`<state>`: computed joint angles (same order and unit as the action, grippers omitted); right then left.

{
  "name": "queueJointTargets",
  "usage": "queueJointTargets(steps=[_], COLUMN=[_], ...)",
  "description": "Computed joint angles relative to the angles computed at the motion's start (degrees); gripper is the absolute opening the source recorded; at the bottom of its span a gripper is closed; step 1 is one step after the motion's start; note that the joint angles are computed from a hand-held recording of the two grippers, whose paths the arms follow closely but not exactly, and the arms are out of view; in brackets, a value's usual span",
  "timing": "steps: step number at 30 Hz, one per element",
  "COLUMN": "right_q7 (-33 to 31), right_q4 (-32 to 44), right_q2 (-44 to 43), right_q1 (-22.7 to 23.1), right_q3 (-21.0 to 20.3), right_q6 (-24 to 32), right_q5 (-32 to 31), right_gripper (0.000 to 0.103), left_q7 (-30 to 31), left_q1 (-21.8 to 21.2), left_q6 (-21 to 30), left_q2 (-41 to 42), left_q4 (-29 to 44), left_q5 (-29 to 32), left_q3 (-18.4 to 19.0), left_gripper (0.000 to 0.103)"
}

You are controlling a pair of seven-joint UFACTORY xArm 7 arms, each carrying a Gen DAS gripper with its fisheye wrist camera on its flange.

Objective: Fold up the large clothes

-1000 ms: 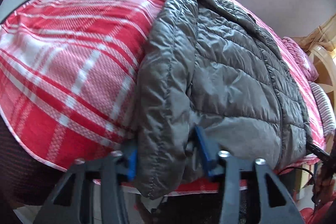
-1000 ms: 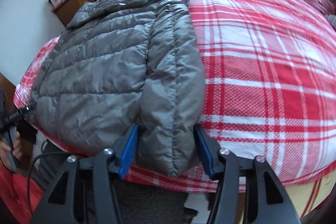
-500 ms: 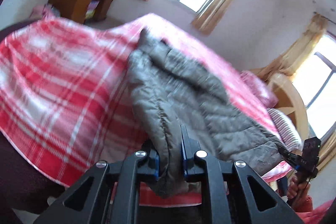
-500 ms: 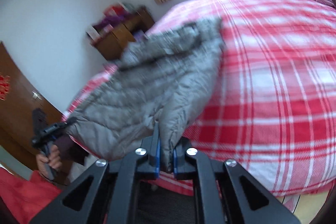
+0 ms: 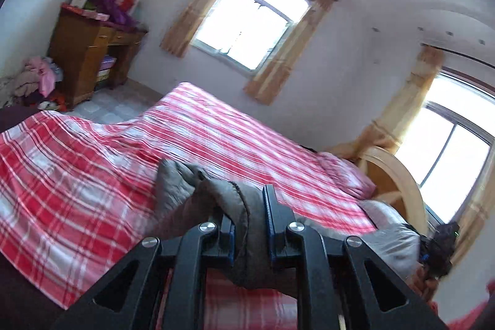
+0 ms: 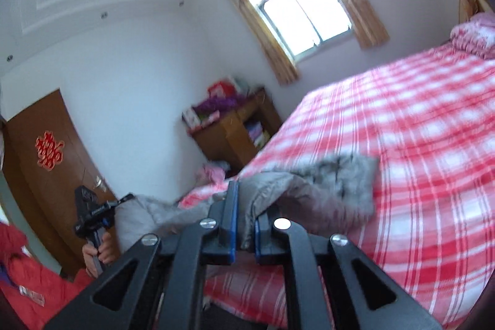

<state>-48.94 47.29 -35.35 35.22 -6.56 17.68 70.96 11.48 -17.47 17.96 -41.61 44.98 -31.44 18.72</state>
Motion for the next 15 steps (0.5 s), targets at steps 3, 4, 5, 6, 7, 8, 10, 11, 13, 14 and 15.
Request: queueJointTargets(steps=[3,4,5,6,7,8,10,11,13,14,15], right_q7=[-1.71,-1.13,-0.44,0.51,1.97,3.80,11.18,14.59,23.03,28.66,34.00], right_q4=[6.89,10.99,13.61,16.86,20.55,24.13,32.66,35.50,41.84,45.37,48.08], right_q2=[7.45,12.13,15.04,18.81,23.17,27.50,37.60,40.83,48.35,52.74,56.22], right_q1=[-0.16,-0.93,-1.94,-2.92,-4.06,-5.25,-7.50,-8.31,-8.88,-7.96,-6.60], right_q3=[-0.43,-0.38,-0.21,0.09,0.64,1.32,2.60,2.80,2.08,0.42,-1.90], right_q6=[-2.16,-2.38,-1.89,-1.84,-2.13,-2.61,-3.79,-3.74,-4.17,-4.58,-4.42], right_q5=[0.70,0.32,0.14,-0.03,-0.92,-2.49,-8.45,-11.14,-18.31,-23.85,-29.11], right_gripper=[0.010,0.010,0.010,0.010,0.010,0.010,0.010,0.010,0.010,0.010,0.010], left_q7=[-2.41,-3.45,-4.13,-6.25,-8.65,-10.64,-14.89,-16.95,-20.96,-22.98,-24.16], left_q1=[0.42,1.16,2.34,4.29,6.00,7.32,9.49,10.28,11.12,11.34,11.78], left_q6=[0.12,1.02,1.57,2.20,3.15,4.28,5.97,6.64,8.09,9.06,10.02], left_q2=[11.80,17.14,20.84,25.62,30.59,35.37,42.87,46.96,52.67,56.01,58.06], left_q4=[8.47,12.46,14.99,18.28,21.83,25.45,31.53,34.92,39.96,42.90,44.77], left_q5=[-0.47,-0.78,-0.96,-0.01,1.11,2.26,5.42,7.21,11.51,13.91,15.25], left_q3=[1.11,1.26,0.90,-0.07,-0.91,-1.56,-2.78,-3.23,-3.79,-3.82,-4.11], left_gripper=[0.015,0.015,0.015,0.015,0.015,0.015,0.015,0.015,0.015,0.015,0.015])
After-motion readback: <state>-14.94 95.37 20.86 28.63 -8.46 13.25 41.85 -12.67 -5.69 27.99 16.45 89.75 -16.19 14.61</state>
